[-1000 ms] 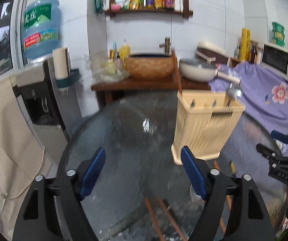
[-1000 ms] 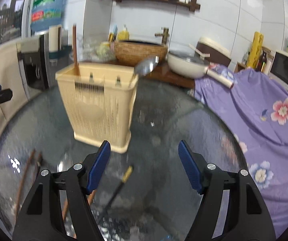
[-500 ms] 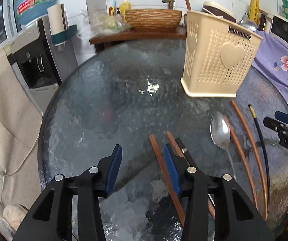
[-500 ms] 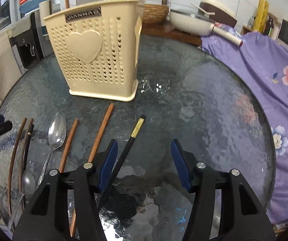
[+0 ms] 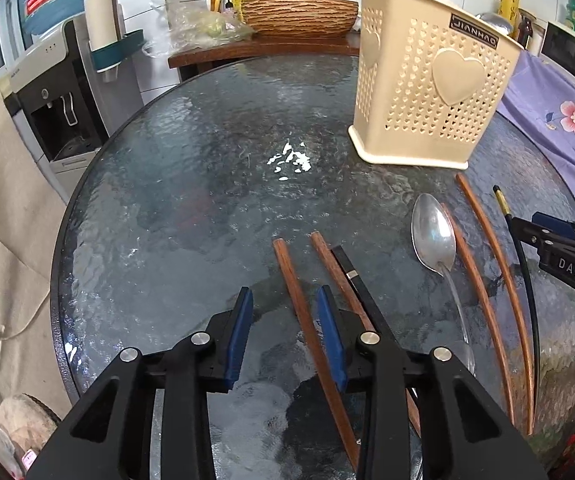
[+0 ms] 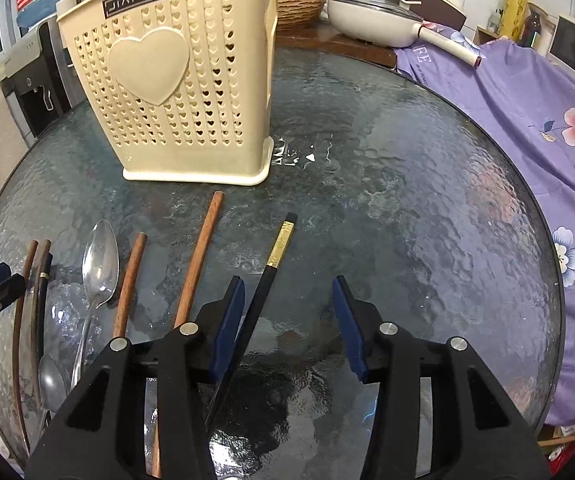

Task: Organize utensils
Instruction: 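Grasp the black gold-tipped chopstick with the right tool while the left tool grasps a wooden chopstick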

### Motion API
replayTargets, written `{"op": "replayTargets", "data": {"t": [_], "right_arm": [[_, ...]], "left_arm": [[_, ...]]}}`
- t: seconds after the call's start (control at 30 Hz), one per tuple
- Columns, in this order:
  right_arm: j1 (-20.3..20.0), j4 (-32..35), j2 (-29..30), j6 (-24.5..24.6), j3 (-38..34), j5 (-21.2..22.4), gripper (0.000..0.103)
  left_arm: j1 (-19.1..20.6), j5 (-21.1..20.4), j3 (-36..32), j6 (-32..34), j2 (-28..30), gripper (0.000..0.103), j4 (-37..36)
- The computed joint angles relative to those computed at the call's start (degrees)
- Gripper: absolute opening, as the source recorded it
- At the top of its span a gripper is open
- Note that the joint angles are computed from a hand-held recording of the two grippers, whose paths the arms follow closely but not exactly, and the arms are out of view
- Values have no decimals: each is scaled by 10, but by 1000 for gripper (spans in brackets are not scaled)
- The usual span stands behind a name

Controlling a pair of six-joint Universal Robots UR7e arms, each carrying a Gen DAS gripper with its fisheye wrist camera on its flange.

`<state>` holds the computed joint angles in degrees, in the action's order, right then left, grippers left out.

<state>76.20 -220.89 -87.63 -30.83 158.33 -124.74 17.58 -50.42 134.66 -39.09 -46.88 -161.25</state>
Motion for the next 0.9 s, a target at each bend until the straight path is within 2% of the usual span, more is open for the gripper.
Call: {"op": "replayTargets", "data": {"t": [0.1,0.3,0.57,0.67,0.73,0.9], "right_arm": [[2,-3,11,2,-5,-10,40],[8,-17,26,5,-9,-19,37],[11,12,17,44,-9,-11,27],[15,1,25,46,-9,-13,24],[17,-7,32,45,-10,-12,18],[27,-27,52,44,-13,-23,11]], "left_arm": [[-1,1,-2,-5,3,28,5],[1,5,-4,-13,5,23,12],[3,8,-9,-17,12,16,5],[2,11,-10,-22,15,13,4],[1,15,-10,-27,16,10,3],[1,18,-8,-37,18,9,-3]]}}
